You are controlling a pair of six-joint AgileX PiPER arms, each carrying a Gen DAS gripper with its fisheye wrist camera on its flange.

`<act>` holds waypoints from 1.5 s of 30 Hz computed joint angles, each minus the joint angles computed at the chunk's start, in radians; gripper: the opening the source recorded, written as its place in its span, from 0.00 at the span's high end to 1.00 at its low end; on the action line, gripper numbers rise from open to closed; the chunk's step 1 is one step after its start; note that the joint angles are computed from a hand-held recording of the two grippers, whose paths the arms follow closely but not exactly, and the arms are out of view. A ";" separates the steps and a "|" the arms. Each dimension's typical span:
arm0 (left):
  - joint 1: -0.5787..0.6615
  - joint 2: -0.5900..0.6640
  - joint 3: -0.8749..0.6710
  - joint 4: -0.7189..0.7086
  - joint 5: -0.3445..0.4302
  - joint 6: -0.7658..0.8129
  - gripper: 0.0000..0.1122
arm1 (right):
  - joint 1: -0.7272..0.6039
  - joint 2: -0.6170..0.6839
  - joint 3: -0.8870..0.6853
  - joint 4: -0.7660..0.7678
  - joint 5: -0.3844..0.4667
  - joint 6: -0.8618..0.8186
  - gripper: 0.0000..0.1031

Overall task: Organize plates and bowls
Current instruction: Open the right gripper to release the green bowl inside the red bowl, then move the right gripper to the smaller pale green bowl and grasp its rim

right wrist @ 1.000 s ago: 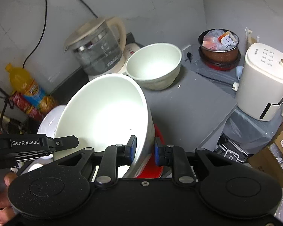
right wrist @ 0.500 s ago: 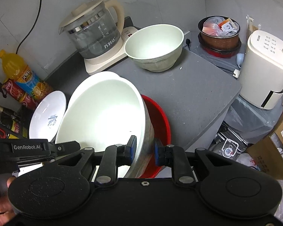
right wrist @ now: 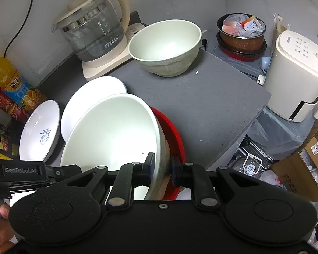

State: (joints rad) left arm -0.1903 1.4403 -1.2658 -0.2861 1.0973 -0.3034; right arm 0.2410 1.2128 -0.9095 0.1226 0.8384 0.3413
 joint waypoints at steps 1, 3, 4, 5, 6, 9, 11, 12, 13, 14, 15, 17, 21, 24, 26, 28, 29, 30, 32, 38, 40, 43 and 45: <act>-0.002 0.001 0.001 0.001 -0.002 -0.001 0.90 | -0.002 0.003 0.002 0.003 -0.002 -0.001 0.85; -0.004 0.002 0.000 0.002 0.001 0.000 0.89 | -0.008 0.009 0.004 0.009 -0.004 -0.001 0.86; -0.003 0.001 0.000 0.001 0.002 -0.001 0.89 | -0.010 0.012 0.003 0.011 -0.004 0.001 0.86; -0.001 -0.002 0.001 -0.001 0.002 -0.003 0.89 | -0.011 0.014 0.003 0.011 -0.006 0.001 0.86; 0.002 -0.002 0.001 -0.004 0.005 -0.002 0.89 | -0.011 0.017 0.002 0.010 -0.006 0.001 0.86; 0.014 -0.004 -0.003 -0.016 0.015 0.009 0.89 | -0.013 0.021 0.003 0.013 -0.010 -0.003 0.87; 0.024 -0.006 -0.007 -0.025 0.023 0.013 0.88 | -0.016 0.022 0.003 0.016 -0.010 -0.005 0.87; 0.030 -0.008 -0.008 -0.030 0.028 0.013 0.88 | -0.017 0.024 0.002 0.018 -0.011 -0.005 0.86; 0.034 -0.012 -0.010 -0.028 0.033 0.007 0.87 | -0.016 0.024 0.003 0.019 -0.012 -0.007 0.86; 0.034 -0.016 -0.014 -0.017 0.037 -0.002 0.85 | -0.010 0.023 0.005 0.012 -0.016 -0.003 0.85; 0.039 -0.023 -0.015 -0.014 0.036 -0.002 0.81 | -0.003 0.025 0.003 -0.002 -0.015 0.008 0.85; 0.060 -0.035 -0.007 -0.037 0.032 0.011 0.76 | 0.000 0.026 0.006 -0.005 -0.017 0.022 0.85; 0.077 -0.054 0.004 -0.026 0.038 0.011 0.74 | 0.006 0.033 -0.002 -0.013 -0.005 0.028 0.84; 0.102 -0.078 0.025 -0.044 0.039 0.033 0.73 | -0.009 0.033 -0.016 0.026 0.014 0.008 0.75; 0.118 -0.094 0.039 -0.050 0.043 0.045 0.71 | -0.006 0.024 -0.026 0.028 0.016 0.005 0.69; 0.132 -0.107 0.052 -0.055 0.044 0.060 0.69 | 0.016 0.009 -0.036 0.002 0.022 0.025 0.62; 0.139 -0.113 0.059 -0.058 0.045 0.067 0.69 | 0.031 0.002 -0.041 -0.022 0.027 0.047 0.56; 0.148 -0.121 0.066 -0.065 0.048 0.078 0.68 | 0.049 -0.008 -0.044 -0.056 0.029 0.076 0.51; 0.165 -0.131 0.076 -0.080 0.054 0.102 0.68 | 0.084 -0.028 -0.052 -0.118 0.043 0.130 0.50; 0.215 -0.167 0.097 -0.119 0.070 0.188 0.62 | 0.131 -0.095 -0.030 -0.210 0.075 0.265 0.50; 0.217 -0.177 0.096 -0.110 0.071 0.205 0.57 | 0.146 -0.117 -0.019 -0.215 0.080 0.282 0.49; 0.214 -0.189 0.091 -0.109 0.062 0.232 0.51 | 0.192 -0.140 -0.016 -0.257 0.087 0.327 0.35; 0.205 -0.188 0.082 -0.100 0.056 0.231 0.47 | 0.214 -0.149 -0.019 -0.281 0.091 0.351 0.31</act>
